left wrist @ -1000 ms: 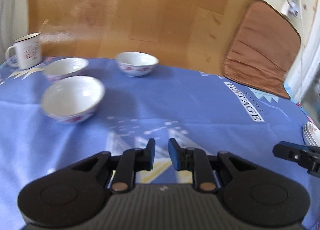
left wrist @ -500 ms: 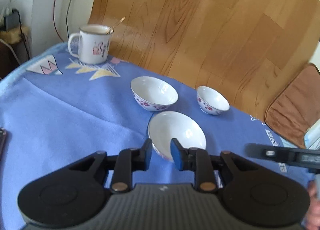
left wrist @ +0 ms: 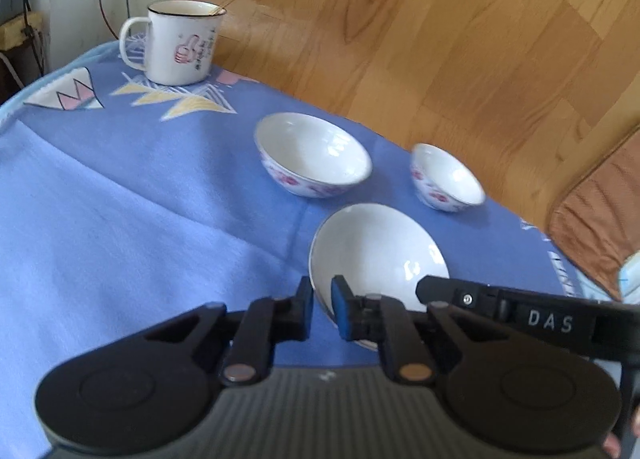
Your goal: Organize plates and bowls
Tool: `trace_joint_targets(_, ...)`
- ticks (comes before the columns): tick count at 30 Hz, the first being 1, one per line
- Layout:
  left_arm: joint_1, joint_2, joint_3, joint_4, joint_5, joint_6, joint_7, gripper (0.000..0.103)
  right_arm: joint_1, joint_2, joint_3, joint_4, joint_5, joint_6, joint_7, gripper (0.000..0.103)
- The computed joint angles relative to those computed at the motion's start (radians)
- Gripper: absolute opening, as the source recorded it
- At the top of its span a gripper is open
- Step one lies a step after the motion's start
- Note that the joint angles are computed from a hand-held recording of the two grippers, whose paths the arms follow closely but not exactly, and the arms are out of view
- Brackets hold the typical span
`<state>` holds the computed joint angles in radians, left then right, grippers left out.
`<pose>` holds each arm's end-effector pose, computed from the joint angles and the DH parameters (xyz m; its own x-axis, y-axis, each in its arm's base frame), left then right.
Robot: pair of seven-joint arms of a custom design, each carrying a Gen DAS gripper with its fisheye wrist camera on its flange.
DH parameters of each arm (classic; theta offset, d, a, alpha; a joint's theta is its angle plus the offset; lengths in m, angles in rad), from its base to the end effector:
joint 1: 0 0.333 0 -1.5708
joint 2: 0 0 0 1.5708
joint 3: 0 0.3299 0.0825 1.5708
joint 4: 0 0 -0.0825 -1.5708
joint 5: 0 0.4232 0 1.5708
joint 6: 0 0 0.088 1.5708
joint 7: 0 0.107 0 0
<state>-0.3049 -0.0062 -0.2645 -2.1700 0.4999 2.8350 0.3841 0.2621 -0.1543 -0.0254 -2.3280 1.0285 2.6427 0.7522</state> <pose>0.4999 -0.3496 0.4608 0.0701 -0.9390 0.3366 -0.7817 -0.2613 -0.5663 0.5360 0.1061 0.4335 0.3509 -0.8414 -0.4111 -0.8099 -0.0523 -0.5843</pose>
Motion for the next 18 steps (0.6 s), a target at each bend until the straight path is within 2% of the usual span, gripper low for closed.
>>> trace_joint_targets(2, -0.011, 0.002, -0.010, 0.007, 0.003, 0.020, -0.002, 0.011, 0.005, -0.037, -0.004, -0.036, 0.030, 0.045, -0.068, 0.011)
trace_joint_targets(6, -0.058, 0.067, -0.037, 0.083, -0.040, 0.058, 0.066, 0.011, -0.010, -0.157, -0.061, -0.143, 0.048, 0.078, -0.162, 0.012)
trace_joint_targets(9, -0.116, 0.164, -0.051, 0.192, -0.085, 0.049, 0.158, 0.011, -0.056, -0.234, -0.111, -0.213, -0.009, 0.090, -0.135, 0.012)
trace_joint_targets(13, -0.190, 0.317, -0.078, 0.381, -0.161, -0.008, 0.292, 0.011, -0.136, -0.287, -0.171, -0.263, -0.132, 0.091, -0.045, 0.012)
trace_joint_targets(18, -0.293, 0.451, -0.065, 0.570, -0.212, -0.086, 0.393, 0.012, -0.210, -0.327, -0.240, -0.306, -0.244, 0.096, 0.021, 0.012)
